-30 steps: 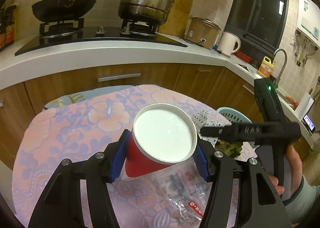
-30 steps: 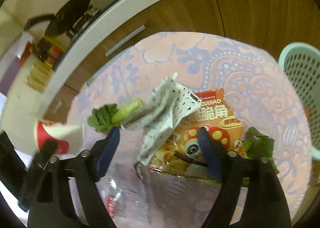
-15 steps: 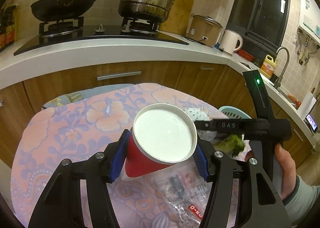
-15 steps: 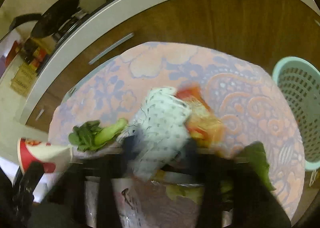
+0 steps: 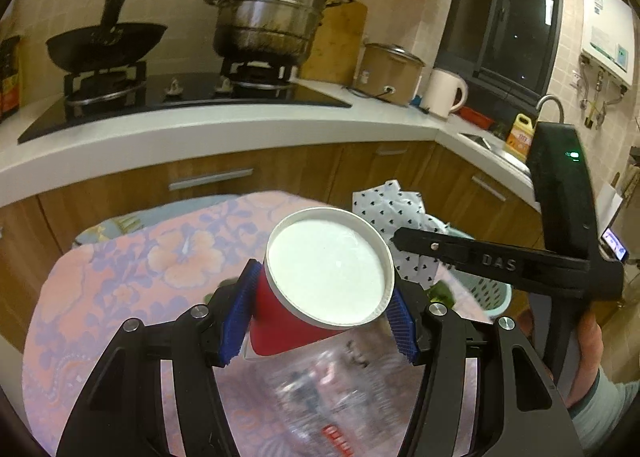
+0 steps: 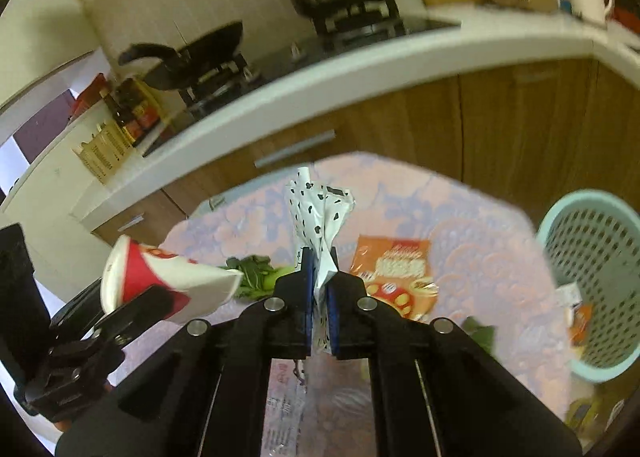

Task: Collect trash
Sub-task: 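Lift the polka-dot paper with the right tool while the left tool carries the cup to the basket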

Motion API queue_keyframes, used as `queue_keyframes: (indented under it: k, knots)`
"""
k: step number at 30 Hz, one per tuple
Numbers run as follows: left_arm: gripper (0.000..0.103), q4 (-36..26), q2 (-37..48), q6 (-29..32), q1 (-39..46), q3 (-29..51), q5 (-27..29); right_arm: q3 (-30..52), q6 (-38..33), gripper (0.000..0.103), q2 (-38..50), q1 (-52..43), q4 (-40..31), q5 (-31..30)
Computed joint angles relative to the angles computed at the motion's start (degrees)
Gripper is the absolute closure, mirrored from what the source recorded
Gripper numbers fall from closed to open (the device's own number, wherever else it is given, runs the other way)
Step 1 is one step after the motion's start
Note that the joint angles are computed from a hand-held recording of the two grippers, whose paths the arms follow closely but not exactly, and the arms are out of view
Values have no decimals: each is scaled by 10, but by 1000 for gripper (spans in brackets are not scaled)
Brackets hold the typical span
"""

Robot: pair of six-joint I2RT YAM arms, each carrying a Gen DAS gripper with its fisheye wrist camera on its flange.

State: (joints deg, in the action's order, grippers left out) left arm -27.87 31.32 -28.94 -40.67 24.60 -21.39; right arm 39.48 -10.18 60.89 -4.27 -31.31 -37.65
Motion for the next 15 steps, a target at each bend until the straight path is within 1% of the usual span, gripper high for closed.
queue_keyframes:
  k: [3, 4, 7, 11, 13, 15]
  knots:
    - [47, 38, 60, -7, -39, 24, -21, 13, -38, 99, -28, -57, -27, -20]
    - [47, 59, 94, -8, -57, 37, -29, 18, -54, 99, -33, -79, -34, -27]
    - [47, 111, 169, -3, -88, 65, -35, 35, -100, 99, -32, -144, -51, -46]
    - [46, 177, 287, 6, -106, 121, -18, 75, -173, 99, 18, -253, -79, -92]
    - [46, 194, 347, 6, -114, 154, -16, 104, -218, 99, 66, -312, -95, -113]
    - [46, 204, 407, 5, -121, 193, -15, 127, -236, 99, 111, -354, -89, -116]
